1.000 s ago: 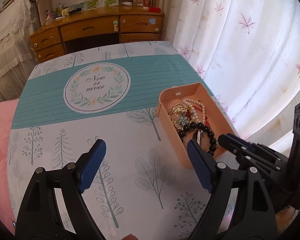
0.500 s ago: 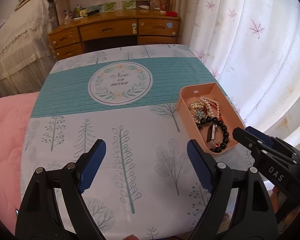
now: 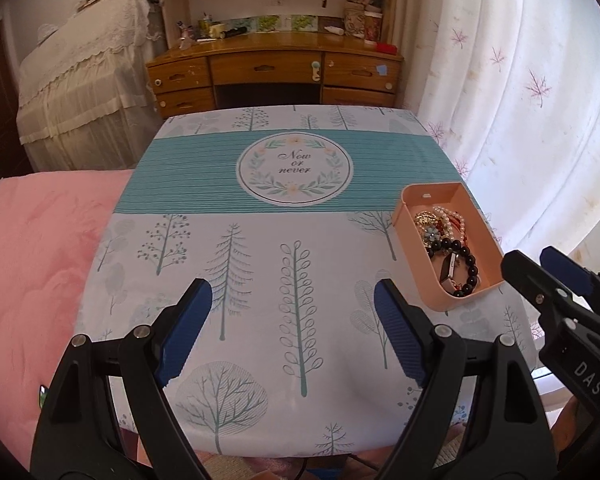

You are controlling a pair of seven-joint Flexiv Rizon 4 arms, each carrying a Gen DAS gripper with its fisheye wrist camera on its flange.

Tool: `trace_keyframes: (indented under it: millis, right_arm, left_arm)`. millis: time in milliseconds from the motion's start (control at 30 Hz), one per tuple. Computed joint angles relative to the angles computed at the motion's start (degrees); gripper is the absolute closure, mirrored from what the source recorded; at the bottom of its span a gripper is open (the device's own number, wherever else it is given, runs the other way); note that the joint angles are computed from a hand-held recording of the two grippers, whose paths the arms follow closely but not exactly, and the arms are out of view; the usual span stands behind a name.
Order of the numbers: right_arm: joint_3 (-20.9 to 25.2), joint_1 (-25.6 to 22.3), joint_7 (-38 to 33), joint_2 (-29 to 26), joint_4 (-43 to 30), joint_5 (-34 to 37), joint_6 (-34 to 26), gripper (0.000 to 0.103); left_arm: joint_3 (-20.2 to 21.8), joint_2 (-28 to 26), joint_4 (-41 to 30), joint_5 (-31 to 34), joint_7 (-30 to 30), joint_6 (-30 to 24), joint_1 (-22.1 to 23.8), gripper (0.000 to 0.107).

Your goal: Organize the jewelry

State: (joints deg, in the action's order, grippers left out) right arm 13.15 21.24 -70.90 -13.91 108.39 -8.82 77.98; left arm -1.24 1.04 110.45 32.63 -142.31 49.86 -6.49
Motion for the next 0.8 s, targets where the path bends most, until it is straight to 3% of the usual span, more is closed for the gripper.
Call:
trace_keyframes:
  millis: [233,800]
  right_arm:
    - [-3.0,2.7,6.8,3.5,5.1,-8.5,2.8,0.035]
    - [-2.4,2.8,11.5,4.9,7.9,-14.9,2.6,0.035]
  left_arm:
    - [-0.6,3.0,2.5,0.8,-2.1,-0.3,0.3,0.025]
    - [-1.7,4.7,5.1,-0.5,-1.5,0.7,1.9,0.025]
